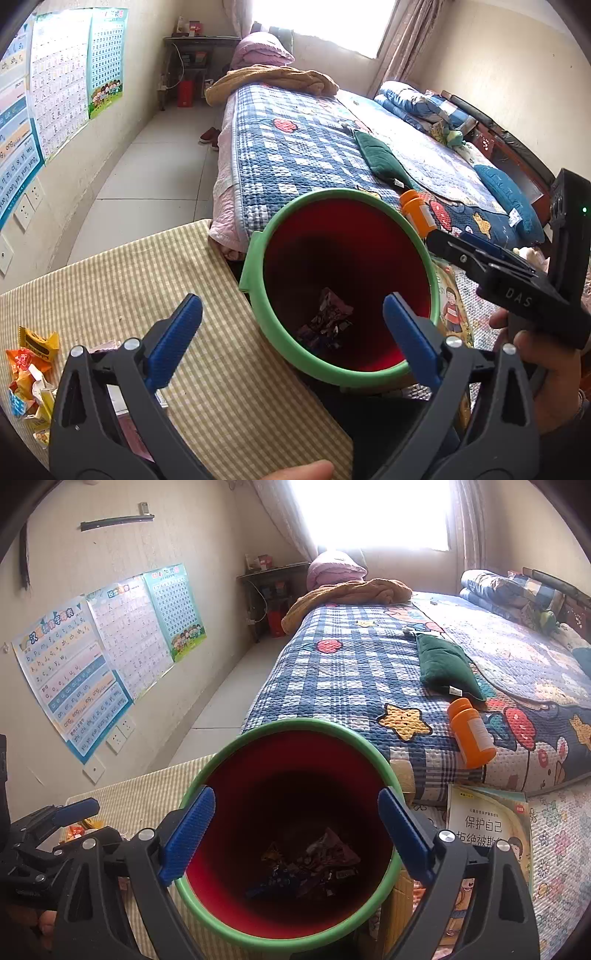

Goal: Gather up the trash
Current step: 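Carry both wrappers over the red bucket and open both tools to drop them, then move both open tools back over the pile on the table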

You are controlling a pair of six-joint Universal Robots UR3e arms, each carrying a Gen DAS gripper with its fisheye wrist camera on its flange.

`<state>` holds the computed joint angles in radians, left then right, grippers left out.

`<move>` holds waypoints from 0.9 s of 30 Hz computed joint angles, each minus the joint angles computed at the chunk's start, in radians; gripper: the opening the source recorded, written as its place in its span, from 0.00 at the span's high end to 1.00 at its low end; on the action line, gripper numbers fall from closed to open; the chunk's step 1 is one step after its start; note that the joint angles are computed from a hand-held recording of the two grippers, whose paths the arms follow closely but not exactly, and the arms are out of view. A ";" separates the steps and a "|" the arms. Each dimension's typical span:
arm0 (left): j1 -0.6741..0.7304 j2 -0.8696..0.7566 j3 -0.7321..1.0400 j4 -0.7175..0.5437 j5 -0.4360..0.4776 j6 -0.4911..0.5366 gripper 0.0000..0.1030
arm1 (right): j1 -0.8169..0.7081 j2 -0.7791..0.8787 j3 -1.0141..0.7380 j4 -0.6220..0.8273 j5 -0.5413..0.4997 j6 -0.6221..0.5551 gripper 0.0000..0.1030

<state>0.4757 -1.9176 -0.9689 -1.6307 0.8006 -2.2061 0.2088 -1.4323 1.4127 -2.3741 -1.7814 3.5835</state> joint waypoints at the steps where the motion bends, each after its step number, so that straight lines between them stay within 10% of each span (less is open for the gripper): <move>1: 0.012 0.000 0.007 -0.012 -0.005 0.005 0.05 | 0.009 0.004 -0.010 0.007 -0.008 0.004 0.08; 27: 0.465 -0.004 0.157 -0.361 -0.033 0.261 0.05 | 0.369 0.354 -0.605 0.280 -0.122 0.101 0.07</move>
